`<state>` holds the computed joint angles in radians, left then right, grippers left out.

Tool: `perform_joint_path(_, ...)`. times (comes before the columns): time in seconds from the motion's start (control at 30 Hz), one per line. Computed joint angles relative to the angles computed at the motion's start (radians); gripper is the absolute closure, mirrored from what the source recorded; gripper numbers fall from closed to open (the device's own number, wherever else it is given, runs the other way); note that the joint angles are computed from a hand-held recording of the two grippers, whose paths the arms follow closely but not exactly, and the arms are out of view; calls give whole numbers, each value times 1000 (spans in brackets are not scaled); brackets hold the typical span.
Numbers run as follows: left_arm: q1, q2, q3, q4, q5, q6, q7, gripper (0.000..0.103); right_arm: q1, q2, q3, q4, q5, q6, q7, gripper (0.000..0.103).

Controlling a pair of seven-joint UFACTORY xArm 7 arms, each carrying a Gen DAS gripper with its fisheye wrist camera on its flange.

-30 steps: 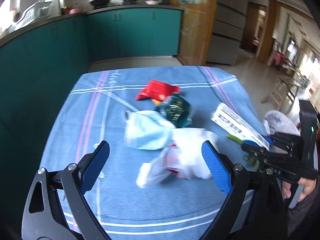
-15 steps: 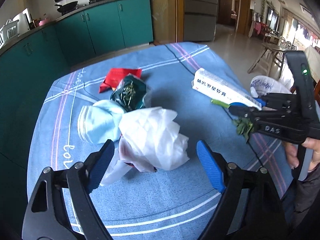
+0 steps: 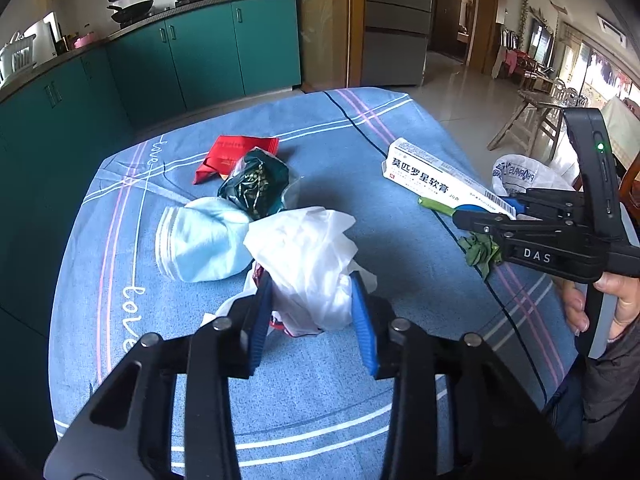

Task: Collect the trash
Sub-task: 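Grasp the white plastic bag with the left gripper and lift it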

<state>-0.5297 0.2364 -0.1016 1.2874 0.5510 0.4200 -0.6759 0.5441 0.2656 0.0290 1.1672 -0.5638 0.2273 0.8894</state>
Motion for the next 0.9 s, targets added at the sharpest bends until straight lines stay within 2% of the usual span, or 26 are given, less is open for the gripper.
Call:
perform_joint_path(0.33,4,-27,-17,-34,-6,-31,34,69,8,3,-7,3,-24,4,15,67)
perform_joint_path(0.5,-1,-14,-17,-17,-19,0,43,56,11,2,-8,4,-36,9,23,67)
perform_joint_path(0.57,-9,-9,-10,-9,-2,8,27,41,12,4,-9,7,-41,12,27,67)
perform_joint_path(0.67,-24,9,4,15,38,33,-11,26,10,4,-7,7,-42,12,28,67)
perform_joint_path(0.83,-31,39,-1,51,33,60,6,26,12,9,-6,15,-46,20,33,67)
perform_joint_path(0.9,-47,41,7,52,68,61,-3,32,12,11,-5,18,-45,21,32,67)
